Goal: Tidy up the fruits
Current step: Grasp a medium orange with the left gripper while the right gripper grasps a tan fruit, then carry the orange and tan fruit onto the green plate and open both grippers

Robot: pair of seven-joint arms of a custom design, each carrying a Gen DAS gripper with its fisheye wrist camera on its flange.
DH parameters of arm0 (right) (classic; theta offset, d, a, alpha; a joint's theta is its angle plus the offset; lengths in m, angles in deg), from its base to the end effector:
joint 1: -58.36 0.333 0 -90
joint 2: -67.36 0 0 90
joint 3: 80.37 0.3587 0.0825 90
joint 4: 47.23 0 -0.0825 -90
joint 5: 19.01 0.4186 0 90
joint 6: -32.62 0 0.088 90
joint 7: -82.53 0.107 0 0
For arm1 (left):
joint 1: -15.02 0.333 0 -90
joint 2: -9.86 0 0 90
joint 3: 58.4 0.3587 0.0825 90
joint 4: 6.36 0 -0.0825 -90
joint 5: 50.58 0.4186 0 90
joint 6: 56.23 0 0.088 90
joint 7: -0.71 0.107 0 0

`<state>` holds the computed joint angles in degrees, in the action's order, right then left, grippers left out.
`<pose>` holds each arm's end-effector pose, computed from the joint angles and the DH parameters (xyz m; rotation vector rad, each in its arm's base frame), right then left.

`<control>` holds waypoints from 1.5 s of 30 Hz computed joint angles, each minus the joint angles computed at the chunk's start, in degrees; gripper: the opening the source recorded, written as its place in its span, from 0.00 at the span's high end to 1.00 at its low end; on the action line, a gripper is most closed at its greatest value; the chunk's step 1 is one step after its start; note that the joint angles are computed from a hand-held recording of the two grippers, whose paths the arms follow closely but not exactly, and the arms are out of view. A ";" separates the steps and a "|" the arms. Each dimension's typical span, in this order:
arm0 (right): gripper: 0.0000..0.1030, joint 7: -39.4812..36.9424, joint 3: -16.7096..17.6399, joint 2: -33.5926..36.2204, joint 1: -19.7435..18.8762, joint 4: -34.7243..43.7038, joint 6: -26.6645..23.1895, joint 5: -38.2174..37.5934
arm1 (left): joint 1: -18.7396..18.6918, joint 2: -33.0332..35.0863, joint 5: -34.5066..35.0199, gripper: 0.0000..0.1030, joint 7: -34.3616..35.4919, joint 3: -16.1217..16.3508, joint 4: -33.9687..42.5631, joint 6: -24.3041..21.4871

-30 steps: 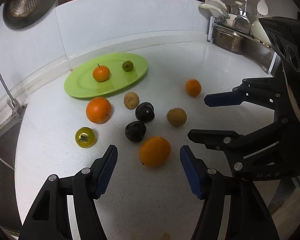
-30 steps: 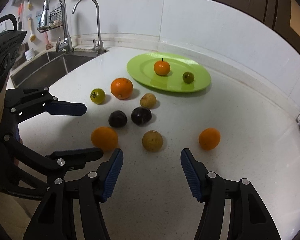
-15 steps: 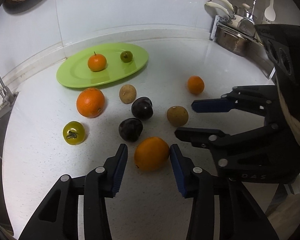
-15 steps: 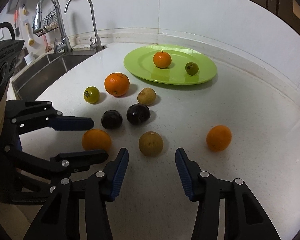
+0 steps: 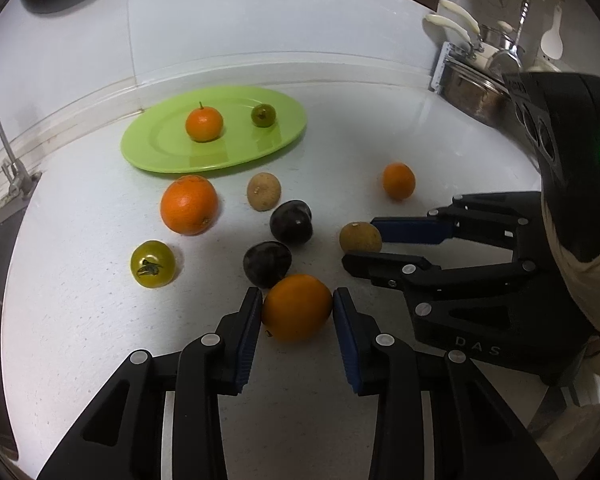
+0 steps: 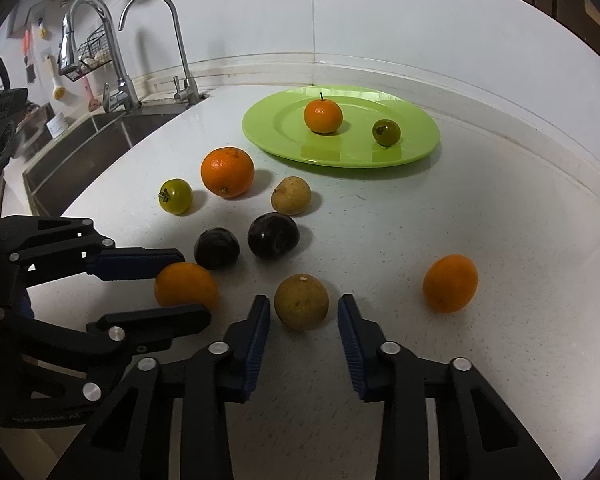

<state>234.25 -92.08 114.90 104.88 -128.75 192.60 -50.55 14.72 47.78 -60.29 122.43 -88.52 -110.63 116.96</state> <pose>0.6355 0.5251 0.2684 -1.8980 1.7008 -0.5549 0.6722 -0.3137 0.2873 -1.1468 2.5522 -0.9655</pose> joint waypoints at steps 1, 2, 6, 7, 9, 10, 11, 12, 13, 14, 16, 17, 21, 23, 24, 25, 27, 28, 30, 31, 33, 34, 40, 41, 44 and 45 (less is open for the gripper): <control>0.70 0.07 0.06 0.02 -0.07 0.00 0.13 0.13 | 0.01 -0.01 -0.07 0.65 -0.13 0.01 0.01 0.02; 0.72 0.31 -0.05 0.00 -0.02 -0.06 0.38 0.17 | 0.05 -0.16 -0.19 0.65 -0.30 -0.05 -0.18 0.18; 0.72 1.69 -0.97 -0.52 0.79 -0.78 1.05 -0.20 | 0.81 -0.89 -0.38 0.65 -0.70 -0.70 -1.33 1.68; 0.72 2.14 -1.30 -0.83 1.16 -1.13 1.25 -0.50 | 1.25 -1.09 -0.36 0.65 -0.70 -1.09 -1.73 2.10; 0.72 2.82 -1.75 -1.18 1.66 -1.46 1.35 -1.04 | 2.27 -1.37 -0.25 0.65 -0.56 -2.15 -2.34 2.88; 0.72 3.36 -2.07 -1.47 2.04 -1.78 1.45 -1.44 | 2.50 -1.58 -0.12 0.65 -0.68 -2.45 -2.55 3.20; 0.72 4.04 -2.46 -1.80 2.48 -2.09 1.55 -1.91 | 3.13 -1.88 -0.02 0.65 -0.60 -3.10 -3.06 3.77; 0.72 4.74 -2.83 -2.06 2.85 -2.33 1.60 -2.40 | 3.87 -2.13 0.11 0.65 -0.50 -3.88 -3.55 4.40; 0.72 5.58 -3.27 -2.43 3.28 -2.72 1.75 -3.00 | 4.18 -2.24 0.36 0.65 -0.63 -4.23 -3.72 4.73; 0.72 6.42 -3.63 -2.82 3.66 -3.04 1.88 -3.58 | 4.90 -2.64 0.60 0.65 -0.59 -4.96 -4.30 5.46; 0.72 8.33 -4.45 -3.47 4.47 -3.50 1.98 -4.97 | 6.01 -3.21 1.25 0.65 -0.97 -5.99 -5.18 6.62; 0.72 9.00 -4.59 -3.75 4.65 -3.66 1.93 -5.61 | 6.81 -3.46 1.61 0.65 -1.15 -6.79 -5.58 7.22; 0.72 13.63 -6.40 -5.21 6.37 -4.55 1.75 -9.68 | 9.19 -4.20 3.57 0.65 -2.52 -8.74 -6.47 8.86; 0.72 15.80 -6.86 -5.88 6.76 -4.80 1.54 -11.94 | 9.83 -4.30 4.90 0.65 -3.30 -9.24 -6.47 9.94; 0.72 16.80 -6.98 -6.11 6.89 -4.75 1.31 -13.10 | 9.48 -4.41 5.63 0.65 -3.93 -8.90 -6.37 10.51; 0.72 17.90 -7.18 -6.37 7.08 -4.71 1.04 -14.41 | 9.34 -4.62 6.40 0.65 -4.50 -8.67 -6.35 11.07; 0.72 20.28 -7.64 -6.86 7.46 -4.48 0.43 -17.29 | 9.59 -4.55 8.00 0.65 -5.44 -8.78 -6.05 12.00; 0.72 21.46 -7.71 -7.14 7.60 -4.45 0.07 -18.63 | 9.55 -4.52 8.73 0.65 -6.02 -8.70 -5.88 12.41; 0.72 23.70 -7.63 -7.49 7.52 -4.19 -0.54 -21.12 | 9.54 -4.36 10.19 0.65 -7.18 -8.55 -5.19 13.12; 0.72 24.96 -7.69 -7.74 7.53 -4.09 -0.84 -22.48 | 9.49 -4.27 10.88 0.65 -7.80 -8.47 -4.85 13.26; 0.72 27.11 -7.72 -8.17 7.39 -3.64 -1.59 -25.13 | 9.83 -3.86 12.43 0.65 -8.86 -8.80 -4.02 13.68; 0.72 27.86 -7.55 -8.23 7.22 -3.22 -2.20 -26.21 | 9.72 -3.79 13.15 0.65 -9.45 -8.63 -3.75 13.86; 0.72 30.78 -5.24 -8.55 4.82 -1.06 -4.65 -31.16 | 8.68 -2.48 17.15 0.65 -12.69 -7.41 -0.67 15.20; 0.72 31.27 -4.70 -8.52 4.16 -0.66 -4.64 -31.73 | 8.51 -2.24 17.75 0.65 -13.11 -7.17 -0.10 15.29; 0.72 31.80 -3.03 -8.17 2.33 0.73 -5.07 -33.14 | 7.38 -1.50 19.03 0.65 -14.27 -5.97 2.00 15.19; 0.72 31.61 -2.57 -7.95 1.87 1.26 -5.32 -33.35 | 6.92 -1.11 19.35 0.65 -14.50 -5.54 3.04 14.91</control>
